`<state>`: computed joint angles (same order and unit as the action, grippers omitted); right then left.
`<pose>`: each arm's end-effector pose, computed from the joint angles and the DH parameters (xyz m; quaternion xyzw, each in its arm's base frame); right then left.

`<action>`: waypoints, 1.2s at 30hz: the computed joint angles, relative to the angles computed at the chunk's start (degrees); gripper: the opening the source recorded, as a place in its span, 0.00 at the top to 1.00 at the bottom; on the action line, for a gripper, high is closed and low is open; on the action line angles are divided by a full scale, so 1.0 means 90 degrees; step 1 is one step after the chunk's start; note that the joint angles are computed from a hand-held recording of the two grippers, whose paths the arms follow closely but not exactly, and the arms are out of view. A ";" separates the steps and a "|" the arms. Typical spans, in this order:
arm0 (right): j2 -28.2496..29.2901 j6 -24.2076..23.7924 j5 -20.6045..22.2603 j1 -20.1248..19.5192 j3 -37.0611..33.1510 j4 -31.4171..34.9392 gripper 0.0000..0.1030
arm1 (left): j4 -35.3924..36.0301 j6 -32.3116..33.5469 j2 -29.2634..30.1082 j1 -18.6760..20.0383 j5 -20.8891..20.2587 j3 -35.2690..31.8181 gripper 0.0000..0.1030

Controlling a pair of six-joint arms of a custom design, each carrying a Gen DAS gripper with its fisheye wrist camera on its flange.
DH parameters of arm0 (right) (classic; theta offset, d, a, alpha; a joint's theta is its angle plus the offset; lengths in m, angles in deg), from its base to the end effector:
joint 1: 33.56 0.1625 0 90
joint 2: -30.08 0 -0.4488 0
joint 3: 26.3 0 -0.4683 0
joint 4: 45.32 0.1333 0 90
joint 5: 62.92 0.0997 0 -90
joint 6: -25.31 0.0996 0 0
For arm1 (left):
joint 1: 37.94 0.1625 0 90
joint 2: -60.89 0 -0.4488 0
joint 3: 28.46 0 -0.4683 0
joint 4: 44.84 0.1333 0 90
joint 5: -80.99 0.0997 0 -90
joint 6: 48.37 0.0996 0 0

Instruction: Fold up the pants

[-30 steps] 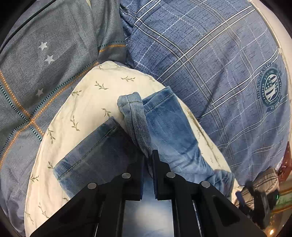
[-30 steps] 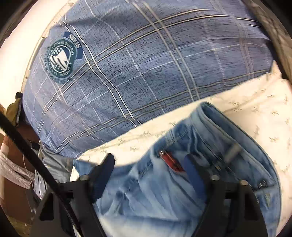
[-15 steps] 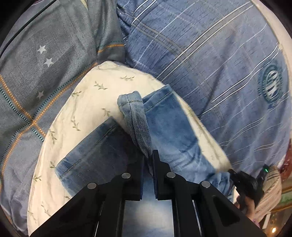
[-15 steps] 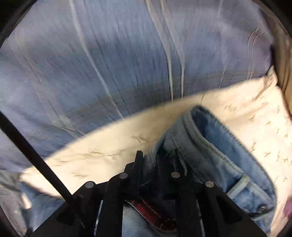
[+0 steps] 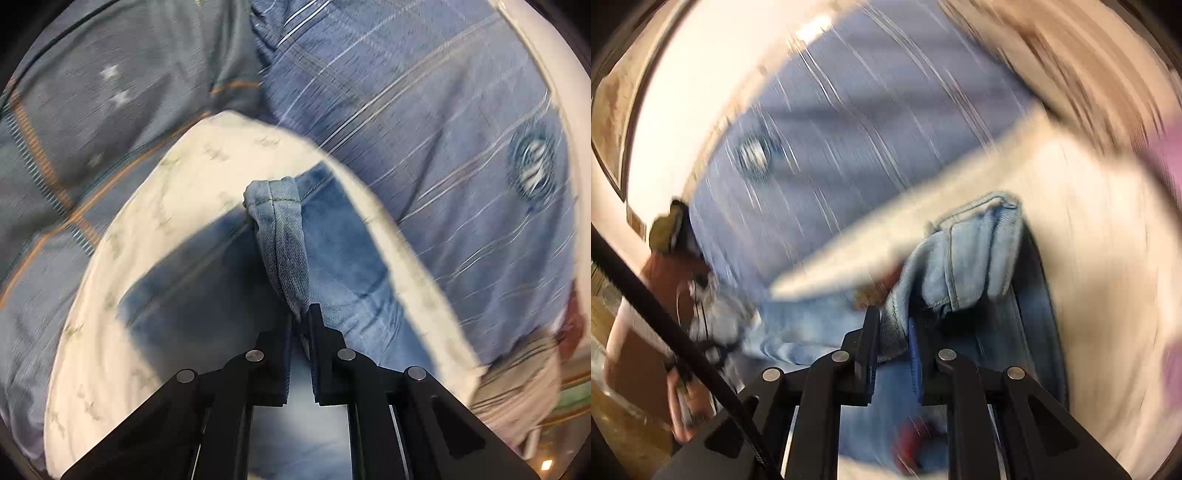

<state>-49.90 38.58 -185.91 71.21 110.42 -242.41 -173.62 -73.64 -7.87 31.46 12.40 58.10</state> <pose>0.1945 -0.4274 0.2363 -0.1094 -0.8693 0.4580 0.1505 -0.0997 -0.7475 0.3868 -0.0732 0.9640 -0.2359 0.0985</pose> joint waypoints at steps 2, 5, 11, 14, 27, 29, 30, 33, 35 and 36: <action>-0.0134 0.0923 0.0280 -0.0370 0.0372 0.0101 0.81 | -0.0148 0.0059 -0.0247 -0.0074 0.0317 0.0449 0.89; -0.0291 0.1508 0.0908 -0.0555 0.0546 -0.0128 0.59 | -0.0452 0.0281 -0.0674 -0.0141 0.0301 0.1097 0.71; -0.0120 0.1075 0.0327 -0.0200 0.0385 -0.0268 0.21 | -0.1262 0.0586 -0.1370 -0.0209 -0.0212 0.2081 0.47; -0.0131 0.1360 0.0302 -0.0342 0.0420 -0.0421 0.31 | -0.1007 0.0725 -0.1253 -0.0218 -0.0465 0.2027 0.47; -0.0056 0.1162 -0.0648 -0.0242 0.0424 -0.0420 0.89 | -0.0697 0.1139 -0.0534 -0.0400 -0.0167 0.1398 0.97; -0.0149 0.1012 -0.0522 -0.0129 0.0442 -0.0608 0.90 | -0.0945 0.1098 -0.0899 -0.0417 -0.0610 0.1564 0.97; -0.0260 0.1038 -0.0292 -0.0147 0.0506 -0.0701 0.90 | -0.0991 0.1003 -0.1100 -0.0405 -0.0781 0.1639 0.97; -0.0763 0.1370 0.0228 -0.0243 0.0761 -0.0335 0.90 | -0.0905 0.1113 -0.1718 -0.0365 -0.0736 0.2044 0.96; -0.0916 0.1752 0.0209 -0.0278 0.0860 0.0200 0.90 | -0.0289 0.0914 -0.1829 -0.0255 -0.0544 0.2204 0.96; -0.0898 0.2035 -0.0063 -0.0254 0.0855 0.0652 0.90 | -0.0147 0.0834 -0.1842 -0.0192 -0.0430 0.2293 0.95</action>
<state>-57.98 56.89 -186.47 68.93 118.12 -236.54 -174.94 -66.13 -24.45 29.73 8.53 78.74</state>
